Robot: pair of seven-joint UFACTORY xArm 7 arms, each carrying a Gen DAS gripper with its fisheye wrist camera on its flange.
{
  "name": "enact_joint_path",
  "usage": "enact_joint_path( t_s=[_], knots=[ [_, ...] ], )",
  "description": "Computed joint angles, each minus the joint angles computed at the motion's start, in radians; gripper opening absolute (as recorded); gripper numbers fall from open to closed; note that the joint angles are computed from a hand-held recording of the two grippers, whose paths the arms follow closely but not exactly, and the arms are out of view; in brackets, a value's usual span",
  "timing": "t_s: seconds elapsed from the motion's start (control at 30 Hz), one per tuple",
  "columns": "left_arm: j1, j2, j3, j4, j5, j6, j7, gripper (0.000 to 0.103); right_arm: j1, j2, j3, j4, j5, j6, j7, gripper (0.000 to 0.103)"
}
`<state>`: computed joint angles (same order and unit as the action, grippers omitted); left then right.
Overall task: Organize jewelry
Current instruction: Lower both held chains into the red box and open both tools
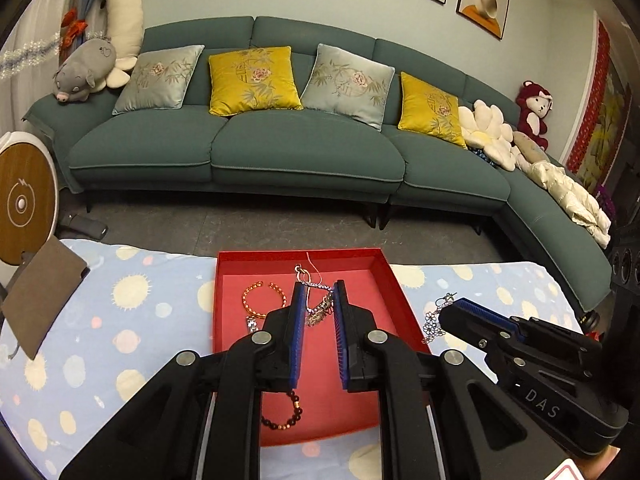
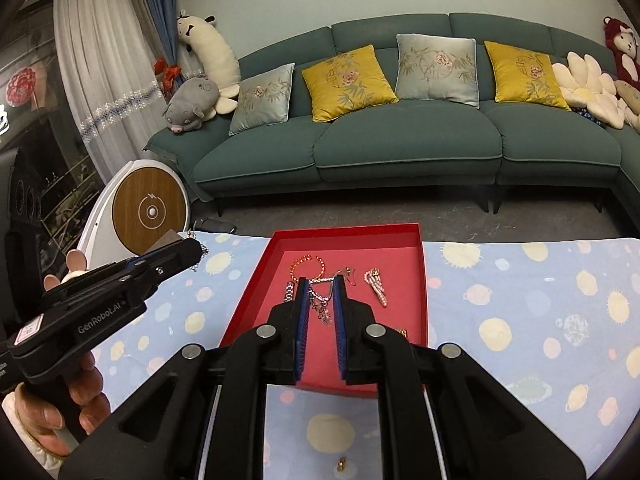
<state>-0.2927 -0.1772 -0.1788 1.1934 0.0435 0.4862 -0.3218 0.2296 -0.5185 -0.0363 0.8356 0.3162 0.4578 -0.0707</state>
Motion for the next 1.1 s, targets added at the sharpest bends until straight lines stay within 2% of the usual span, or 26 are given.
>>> enact_joint_path(
  t_s=[0.17,0.33,0.57,0.7,0.8,0.87,0.9,1.0,1.1],
  knots=[
    [-0.004,0.133,0.005,0.073,0.003,0.036,0.005,0.012,0.016,0.177,-0.052,0.089,0.089,0.018,-0.047,0.011],
    [-0.011,0.226,0.019,0.108,-0.102,0.068,0.081,0.012,-0.030,0.294,-0.030,0.132,0.143,0.016,-0.071,0.011],
    [-0.016,0.300,0.028,0.142,-0.111,0.095,0.083,0.012,-0.075,0.397,0.019,0.183,0.181,0.002,-0.088,0.011],
    [-0.021,0.328,0.036,0.163,-0.089,0.140,0.039,0.013,-0.083,0.446,0.042,0.216,0.219,0.017,-0.128,0.011],
    [-0.009,0.317,0.037,0.137,-0.125,0.114,0.036,0.014,-0.095,0.472,0.055,0.220,0.236,0.018,-0.135,0.013],
    [-0.003,0.298,0.041,0.121,-0.136,0.105,0.020,0.023,-0.103,0.473,0.061,0.214,0.248,0.009,-0.133,0.014],
    [-0.002,0.280,0.044,0.104,-0.131,0.089,0.003,0.024,-0.106,0.465,0.061,0.207,0.260,0.001,-0.140,0.014],
    [0.007,0.195,0.045,0.046,-0.132,0.050,-0.010,0.024,-0.109,0.412,0.051,0.184,0.302,-0.008,-0.182,0.014],
    [0.010,0.076,0.041,-0.027,-0.105,0.025,-0.023,0.024,-0.101,0.309,0.034,0.148,0.298,-0.007,-0.199,0.014]
  ],
)
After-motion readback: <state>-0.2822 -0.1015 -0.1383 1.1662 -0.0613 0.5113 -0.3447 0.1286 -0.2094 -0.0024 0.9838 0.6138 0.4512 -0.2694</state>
